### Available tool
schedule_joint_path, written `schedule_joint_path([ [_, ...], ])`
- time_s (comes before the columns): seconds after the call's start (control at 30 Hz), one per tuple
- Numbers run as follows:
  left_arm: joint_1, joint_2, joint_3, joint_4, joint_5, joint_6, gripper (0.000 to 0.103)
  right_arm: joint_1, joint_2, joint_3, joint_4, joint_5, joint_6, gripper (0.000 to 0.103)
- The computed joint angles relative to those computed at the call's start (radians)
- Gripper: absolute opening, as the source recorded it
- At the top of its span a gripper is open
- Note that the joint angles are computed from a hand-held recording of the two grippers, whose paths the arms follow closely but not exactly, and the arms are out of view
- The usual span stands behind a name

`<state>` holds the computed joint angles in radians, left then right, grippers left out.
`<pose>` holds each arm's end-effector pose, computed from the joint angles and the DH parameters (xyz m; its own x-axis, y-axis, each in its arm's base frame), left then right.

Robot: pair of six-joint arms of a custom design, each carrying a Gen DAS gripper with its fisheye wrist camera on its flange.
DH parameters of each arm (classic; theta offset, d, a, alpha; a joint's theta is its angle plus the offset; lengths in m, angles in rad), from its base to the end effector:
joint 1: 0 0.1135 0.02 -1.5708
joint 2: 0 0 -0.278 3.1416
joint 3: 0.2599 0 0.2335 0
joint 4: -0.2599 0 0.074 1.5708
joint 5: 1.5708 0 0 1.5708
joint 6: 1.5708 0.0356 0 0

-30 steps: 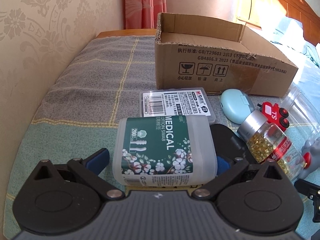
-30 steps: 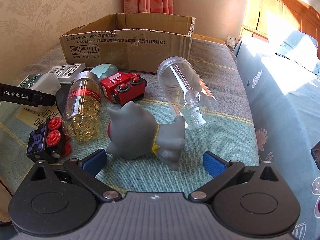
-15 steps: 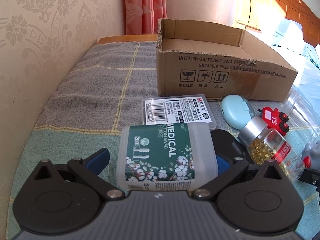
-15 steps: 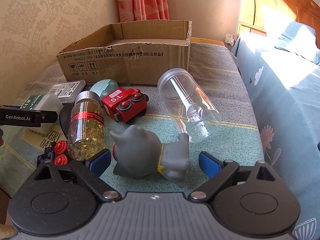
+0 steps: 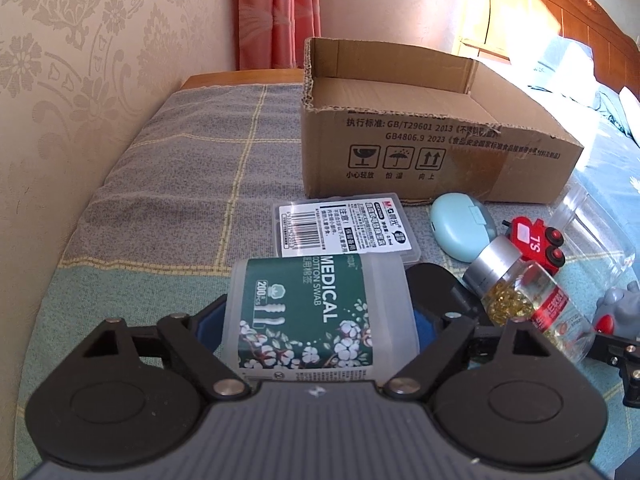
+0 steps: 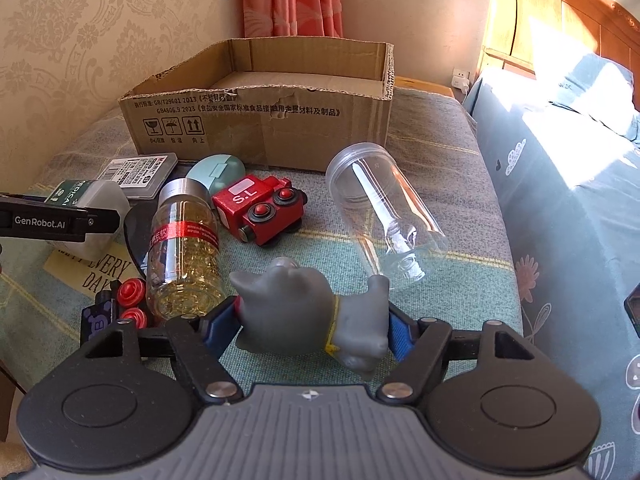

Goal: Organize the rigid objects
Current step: 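Grasp the white MEDICAL bottle with the left tool while the right tool grasps the grey toy animal, then carry the bottle into the cardboard box and open the left tool while the right tool carries the grey toy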

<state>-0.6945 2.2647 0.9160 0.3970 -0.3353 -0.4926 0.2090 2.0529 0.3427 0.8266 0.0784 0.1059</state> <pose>0.2906 -0.2268 0.0327 -0.7678 0.0583 -0.6380 0.1073 0.9935 -0.0383 0.2416 0.0484 0.0434 -0.7687 -0.0553 -0.6372 -0.0774 0.9970 0.0068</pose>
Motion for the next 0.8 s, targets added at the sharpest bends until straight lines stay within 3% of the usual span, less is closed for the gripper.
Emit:
schedule_joint_path([
  [0.4, 0.021, -0.046, 0.002, -0.087, 0.044, 0.105, 0.083, -0.003, -0.162, 0.030, -0.212, -0.009, -0.079, 0.078],
  [0.8, 0.006, -0.227, -0.058, -0.142, 0.047, 0.136, 0.083, -0.055, -0.311, 0.106, -0.421, -0.095, -0.206, 0.078],
])
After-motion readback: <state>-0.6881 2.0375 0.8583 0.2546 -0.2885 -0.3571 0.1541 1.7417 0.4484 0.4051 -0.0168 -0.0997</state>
